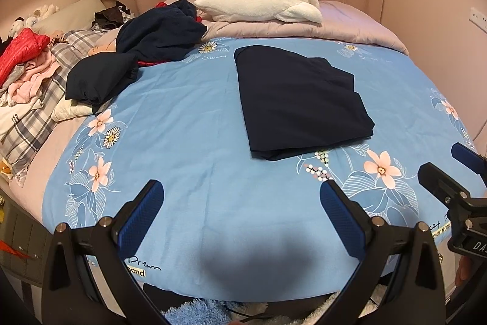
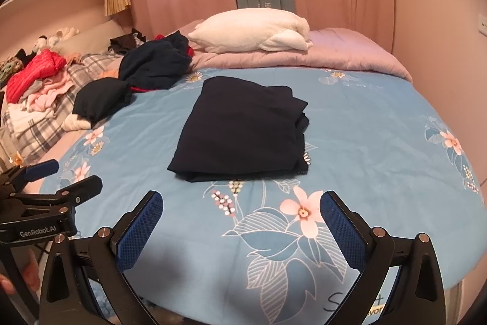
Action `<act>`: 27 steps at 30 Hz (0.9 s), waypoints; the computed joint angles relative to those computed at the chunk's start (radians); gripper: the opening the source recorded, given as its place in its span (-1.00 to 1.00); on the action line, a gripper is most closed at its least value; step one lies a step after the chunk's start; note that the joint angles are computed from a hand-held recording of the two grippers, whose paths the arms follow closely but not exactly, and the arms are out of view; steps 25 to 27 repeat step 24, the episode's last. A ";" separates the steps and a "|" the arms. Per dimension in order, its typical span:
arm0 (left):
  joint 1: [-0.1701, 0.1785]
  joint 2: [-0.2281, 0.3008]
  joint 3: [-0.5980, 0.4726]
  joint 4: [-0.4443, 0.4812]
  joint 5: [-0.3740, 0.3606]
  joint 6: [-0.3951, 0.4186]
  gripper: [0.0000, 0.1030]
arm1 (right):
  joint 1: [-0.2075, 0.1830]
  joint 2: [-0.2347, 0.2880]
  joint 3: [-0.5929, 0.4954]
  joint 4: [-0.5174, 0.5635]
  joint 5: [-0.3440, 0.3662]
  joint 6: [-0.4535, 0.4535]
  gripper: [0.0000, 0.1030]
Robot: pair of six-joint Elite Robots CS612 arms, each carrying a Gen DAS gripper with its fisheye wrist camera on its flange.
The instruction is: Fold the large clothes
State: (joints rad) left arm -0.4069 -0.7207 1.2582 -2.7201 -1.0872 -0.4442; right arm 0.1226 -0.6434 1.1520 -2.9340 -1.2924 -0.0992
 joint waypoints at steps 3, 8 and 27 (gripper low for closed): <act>-0.002 0.000 0.000 0.000 0.006 0.002 0.99 | 0.000 -0.001 0.002 -0.001 0.001 -0.002 0.98; -0.003 -0.001 0.001 0.002 0.007 -0.003 0.99 | 0.000 -0.003 0.004 -0.001 0.003 -0.003 0.98; -0.001 0.003 -0.003 -0.003 0.000 -0.009 0.99 | -0.002 -0.003 0.003 0.009 0.022 -0.011 0.98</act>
